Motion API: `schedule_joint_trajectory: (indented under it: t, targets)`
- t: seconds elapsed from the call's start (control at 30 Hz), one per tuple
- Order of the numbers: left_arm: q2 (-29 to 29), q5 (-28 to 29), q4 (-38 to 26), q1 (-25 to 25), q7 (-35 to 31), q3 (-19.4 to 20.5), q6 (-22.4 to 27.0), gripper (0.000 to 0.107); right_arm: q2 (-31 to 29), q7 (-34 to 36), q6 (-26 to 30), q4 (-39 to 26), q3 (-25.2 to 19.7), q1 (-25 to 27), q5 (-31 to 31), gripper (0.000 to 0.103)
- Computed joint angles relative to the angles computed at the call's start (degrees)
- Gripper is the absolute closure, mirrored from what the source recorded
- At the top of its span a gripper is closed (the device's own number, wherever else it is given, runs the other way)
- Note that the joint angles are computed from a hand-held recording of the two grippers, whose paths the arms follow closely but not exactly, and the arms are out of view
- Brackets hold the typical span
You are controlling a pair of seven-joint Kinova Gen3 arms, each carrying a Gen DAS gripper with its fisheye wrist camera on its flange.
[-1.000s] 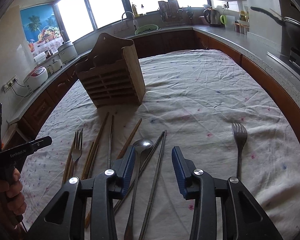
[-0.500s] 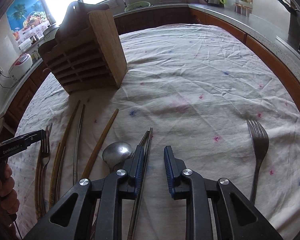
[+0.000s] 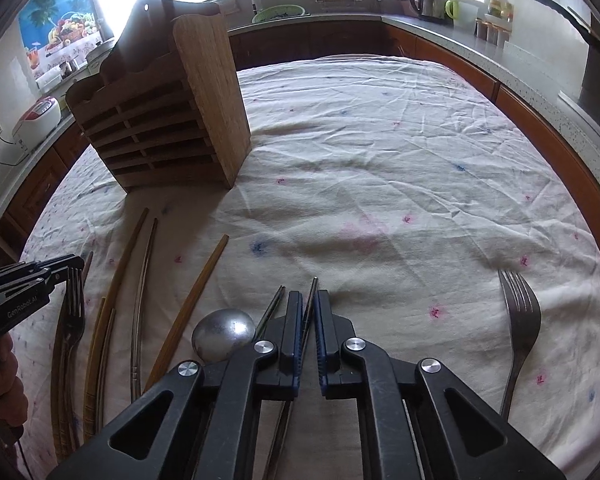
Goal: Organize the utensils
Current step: 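Grasp a wooden chopstick with the left tool while the right tool grasps a thin metal chopstick, then lift both held chopsticks and carry them above the wooden utensil holder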
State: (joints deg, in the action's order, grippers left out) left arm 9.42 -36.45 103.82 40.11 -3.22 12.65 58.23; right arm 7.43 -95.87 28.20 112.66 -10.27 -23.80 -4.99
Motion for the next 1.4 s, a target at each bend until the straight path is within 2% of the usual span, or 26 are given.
schedule_joint_trajectory:
  t: [0.1, 0.2, 0.27, 0.47, 0.83, 1.07, 1.23, 1.4]
  targets:
    - [-2.6, 0.8, 2.3, -0.2, 1.8, 0.4, -2.6, 0.104, -1.1, 5.8, -0.4, 0.7, -1.1, 2.8, -6.3, 0.099]
    - [-5.0, 0.0, 3.4, 0.1, 4.3, 1.9, -2.1, 0.104, -3.3, 10.2, -0.6, 1.3, -1.3, 3.9, -10.8, 0.099]
    - [-6.8, -0.7, 3.8, 0.2, 5.8, 3.3, -1.1, 0.104, -4.7, 13.6, 0.0, 1.3, -1.0, 4.5, -14.5, 0.099]
    - [-10.8, -3.7, 2.7, 0.6, 11.0, 8.6, 4.0, 0.104, -9.0, 17.9, 0.9, 1.7, 0.6, 3.7, -19.2, 0.099]
    - [-14.7, -10.6, -0.7, 4.0, 19.2, 17.9, 16.8, 0.104, -17.2, 21.7, 2.7, 2.8, 4.3, 0.4, -23.5, 0.099]
    - [-15.1, -14.7, -3.0, 7.0, 24.4, 23.5, 25.3, 0.104, -22.3, 23.0, 3.8, 3.6, 6.7, -1.8, -25.1, 0.099]
    - [-13.8, -17.6, -4.6, 10.2, 26.7, 25.2, 30.9, 0.104, -24.8, 23.1, 4.1, 3.9, 7.8, -2.9, -25.4, 0.099]
    - [-13.2, -19.4, -5.1, 13.2, 28.0, 24.7, 33.2, 0.104, -26.6, 22.6, 3.8, 4.0, 8.3, -3.6, -24.9, 0.099]
